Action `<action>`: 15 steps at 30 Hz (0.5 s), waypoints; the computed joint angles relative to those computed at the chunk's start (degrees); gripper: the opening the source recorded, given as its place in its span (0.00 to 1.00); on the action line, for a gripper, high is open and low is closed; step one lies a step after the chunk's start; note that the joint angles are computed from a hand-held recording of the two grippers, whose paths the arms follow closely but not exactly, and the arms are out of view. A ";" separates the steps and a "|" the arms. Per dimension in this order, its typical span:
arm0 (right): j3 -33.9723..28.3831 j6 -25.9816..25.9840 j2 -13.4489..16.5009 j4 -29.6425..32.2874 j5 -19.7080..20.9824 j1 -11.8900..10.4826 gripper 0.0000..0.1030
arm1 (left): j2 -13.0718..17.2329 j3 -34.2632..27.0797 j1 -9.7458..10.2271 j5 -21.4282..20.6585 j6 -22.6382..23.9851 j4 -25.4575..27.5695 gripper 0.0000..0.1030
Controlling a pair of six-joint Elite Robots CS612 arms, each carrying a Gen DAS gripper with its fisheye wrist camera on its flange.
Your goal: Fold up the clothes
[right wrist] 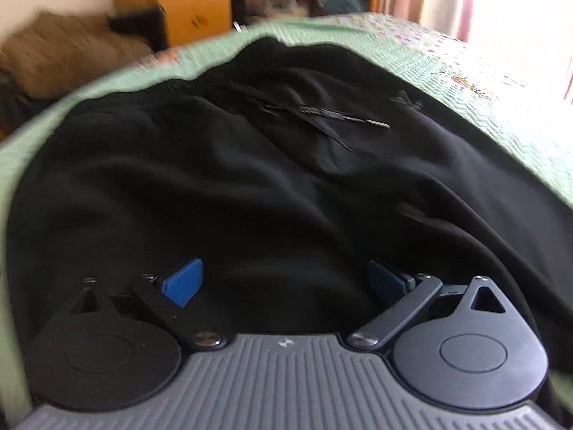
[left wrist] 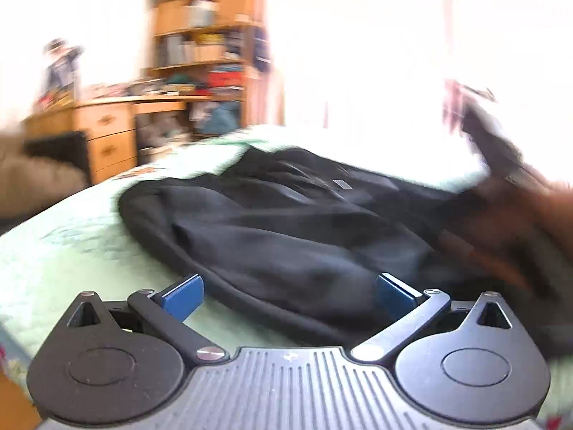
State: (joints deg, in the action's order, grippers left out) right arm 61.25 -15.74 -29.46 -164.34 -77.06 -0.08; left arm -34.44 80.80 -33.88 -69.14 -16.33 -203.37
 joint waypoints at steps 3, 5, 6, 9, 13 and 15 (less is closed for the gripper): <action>8.41 1.08 -4.32 -4.20 -1.88 -1.45 0.98 | 1.43 -4.13 1.38 -4.24 -3.50 -1.82 0.99; 12.27 2.59 -6.43 -6.15 -4.22 -1.95 0.98 | 3.76 -9.75 2.42 -7.91 -4.00 -0.53 0.99; 12.69 3.27 -6.72 -7.69 -4.85 -1.85 0.98 | 5.14 -12.98 2.94 -9.80 -4.16 0.45 0.99; 11.19 2.81 -6.18 -13.09 -3.76 -1.23 0.98 | 9.98 -24.13 4.47 -13.28 -7.20 10.49 0.99; 1.08 -1.10 -1.42 -9.40 -0.22 0.51 0.99 | 13.18 -31.12 6.05 -14.91 -16.15 26.21 0.97; -4.48 -2.95 1.51 -5.04 -0.44 1.31 0.99 | 13.46 -31.57 6.59 -16.64 -16.26 26.86 0.97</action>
State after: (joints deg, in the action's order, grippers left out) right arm 56.77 -18.70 -27.95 -169.39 -77.50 1.22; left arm -20.98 49.23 -27.29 -85.78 -32.59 -176.52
